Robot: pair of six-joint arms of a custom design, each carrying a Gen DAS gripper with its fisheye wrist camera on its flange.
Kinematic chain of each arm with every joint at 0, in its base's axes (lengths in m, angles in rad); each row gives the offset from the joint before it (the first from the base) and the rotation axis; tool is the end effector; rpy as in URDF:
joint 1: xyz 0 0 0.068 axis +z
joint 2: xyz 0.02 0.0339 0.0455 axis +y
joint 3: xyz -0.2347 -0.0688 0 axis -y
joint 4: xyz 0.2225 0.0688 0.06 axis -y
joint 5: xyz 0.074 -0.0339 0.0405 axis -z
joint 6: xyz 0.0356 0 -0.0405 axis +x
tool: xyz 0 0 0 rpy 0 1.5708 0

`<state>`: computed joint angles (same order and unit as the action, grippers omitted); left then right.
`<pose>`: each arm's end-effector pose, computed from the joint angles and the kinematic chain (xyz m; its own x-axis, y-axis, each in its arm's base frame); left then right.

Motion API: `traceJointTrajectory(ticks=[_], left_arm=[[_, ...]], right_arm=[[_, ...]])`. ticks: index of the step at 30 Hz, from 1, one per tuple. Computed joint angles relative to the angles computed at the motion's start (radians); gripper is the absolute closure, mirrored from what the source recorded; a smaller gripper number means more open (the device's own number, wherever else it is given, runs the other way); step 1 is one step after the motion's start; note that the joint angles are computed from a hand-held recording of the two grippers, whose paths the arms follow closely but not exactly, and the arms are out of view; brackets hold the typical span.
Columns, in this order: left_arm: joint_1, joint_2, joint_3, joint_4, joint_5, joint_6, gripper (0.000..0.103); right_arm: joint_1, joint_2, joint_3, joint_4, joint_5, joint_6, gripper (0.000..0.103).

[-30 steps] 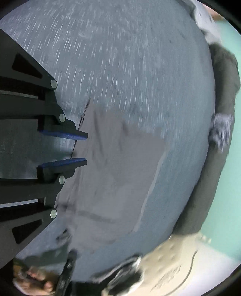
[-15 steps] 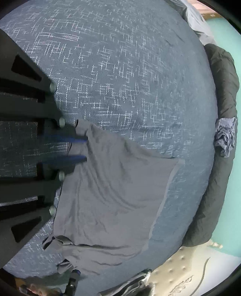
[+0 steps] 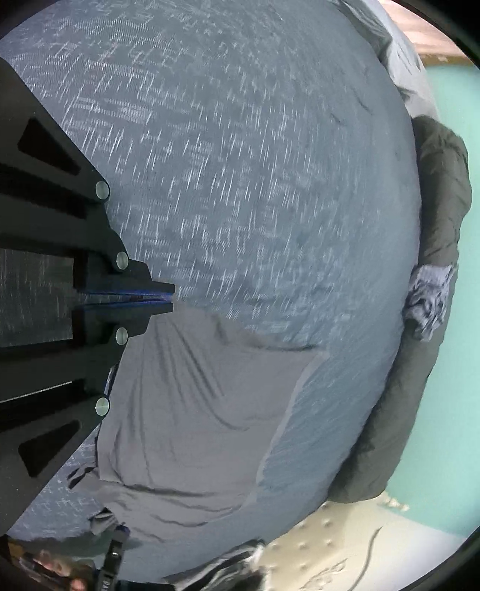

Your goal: Fold clothes

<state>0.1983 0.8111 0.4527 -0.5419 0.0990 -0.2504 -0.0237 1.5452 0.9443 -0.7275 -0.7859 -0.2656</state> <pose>0.1534 0.0272 0.1761 -0.7105 -0.3943 -0.5828 -0.3219 0.9187 -0.2290 0.2558 0.0191 0.1756 -0.8963 -0.1643 -0.4119 -0.4024 0.6917 0.5997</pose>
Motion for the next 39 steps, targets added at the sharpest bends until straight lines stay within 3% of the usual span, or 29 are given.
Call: traceJointTrajectory(ticks=[6, 20, 25, 29, 33, 34, 39], left_arm=[[0.107, -0.026, -0.025, 0.000, 0.077, 0.022, 0.101], [0.108, -0.041, -0.022, -0.047, 0.083, 0.009, 0.098], [0.077, 0.002, -0.017, 0.012, 0.070, -0.003, 0.090], [0.046, 0.132, 0.003, 0.104, 0.044, -0.010, 0.090], [0.009, 0.172, 0.012, 0.115, 0.019, 0.011, 0.093], [-0.008, 0.175, 0.017, 0.113, 0.001, 0.018, 0.103], [0.025, 0.110, 0.021, 0.100, -0.014, 0.046, 0.103]], right_arm=[[0.001, -0.005, -0.003, -0.003, -0.003, 0.001, 0.095], [-0.012, -0.002, -0.004, 0.000, -0.019, 0.010, 0.095], [-0.007, 0.011, -0.004, 0.022, -0.028, 0.030, 0.095], [-0.001, 0.026, -0.001, 0.035, -0.030, 0.042, 0.095], [0.003, 0.056, 0.021, 0.039, -0.032, 0.048, 0.095], [0.003, 0.060, 0.025, 0.041, -0.033, 0.051, 0.095], [0.014, 0.080, 0.034, 0.058, -0.040, 0.073, 0.095]])
